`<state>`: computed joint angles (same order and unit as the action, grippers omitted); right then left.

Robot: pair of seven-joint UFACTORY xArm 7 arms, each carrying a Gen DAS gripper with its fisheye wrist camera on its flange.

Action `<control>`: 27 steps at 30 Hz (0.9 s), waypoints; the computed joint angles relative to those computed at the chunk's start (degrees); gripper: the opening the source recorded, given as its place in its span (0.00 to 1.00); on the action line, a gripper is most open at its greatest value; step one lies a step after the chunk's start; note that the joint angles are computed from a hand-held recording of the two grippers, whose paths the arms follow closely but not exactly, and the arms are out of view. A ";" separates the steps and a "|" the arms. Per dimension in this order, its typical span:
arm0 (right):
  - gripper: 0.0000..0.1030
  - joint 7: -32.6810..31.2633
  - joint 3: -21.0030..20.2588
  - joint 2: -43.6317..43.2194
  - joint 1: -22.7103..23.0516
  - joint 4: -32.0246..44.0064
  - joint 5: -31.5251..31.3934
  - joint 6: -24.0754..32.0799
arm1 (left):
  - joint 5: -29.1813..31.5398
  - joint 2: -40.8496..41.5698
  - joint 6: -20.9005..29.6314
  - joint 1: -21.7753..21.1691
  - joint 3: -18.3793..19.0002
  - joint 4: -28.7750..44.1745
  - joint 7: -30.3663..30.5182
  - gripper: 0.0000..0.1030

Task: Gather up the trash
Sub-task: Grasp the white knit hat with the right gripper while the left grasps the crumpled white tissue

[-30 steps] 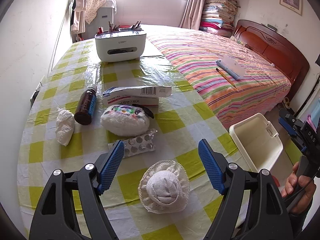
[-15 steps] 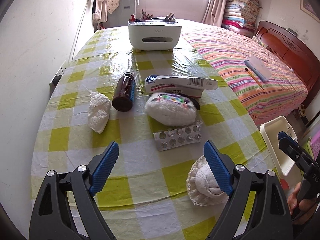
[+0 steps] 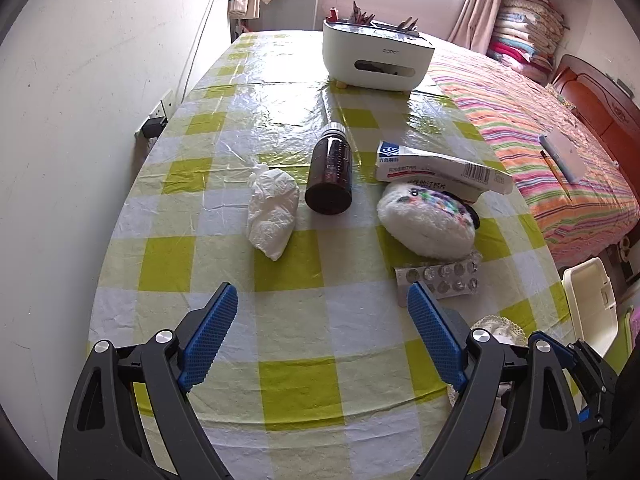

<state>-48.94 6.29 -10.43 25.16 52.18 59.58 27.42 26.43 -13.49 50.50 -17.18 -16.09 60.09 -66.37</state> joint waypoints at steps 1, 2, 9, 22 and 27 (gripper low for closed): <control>0.68 1.41 0.85 0.44 -0.02 -0.03 -1.90 -1.26 | -0.14 -0.30 -0.02 0.19 0.29 -0.30 -0.17 0.83; 0.68 2.61 1.37 0.86 0.02 -0.05 -3.49 -2.18 | -0.34 -0.51 0.11 0.44 0.54 -0.52 -0.33 0.83; 0.68 9.22 2.30 4.52 -0.21 1.88 -9.93 -2.82 | -1.94 -0.17 0.30 2.50 2.12 -0.77 -1.06 0.83; 0.48 8.86 1.92 4.62 -0.80 1.54 -9.05 -2.19 | -0.32 6.42 -0.11 3.97 4.76 3.46 4.68 0.83; 0.49 8.85 1.39 4.18 -1.38 1.21 -7.82 -1.91 | -0.13 8.33 -1.70 3.63 5.95 4.43 3.95 0.78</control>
<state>-40.09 7.68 -6.25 23.78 53.40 51.76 25.51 26.30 -5.16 48.79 -13.54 -10.14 64.53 -62.42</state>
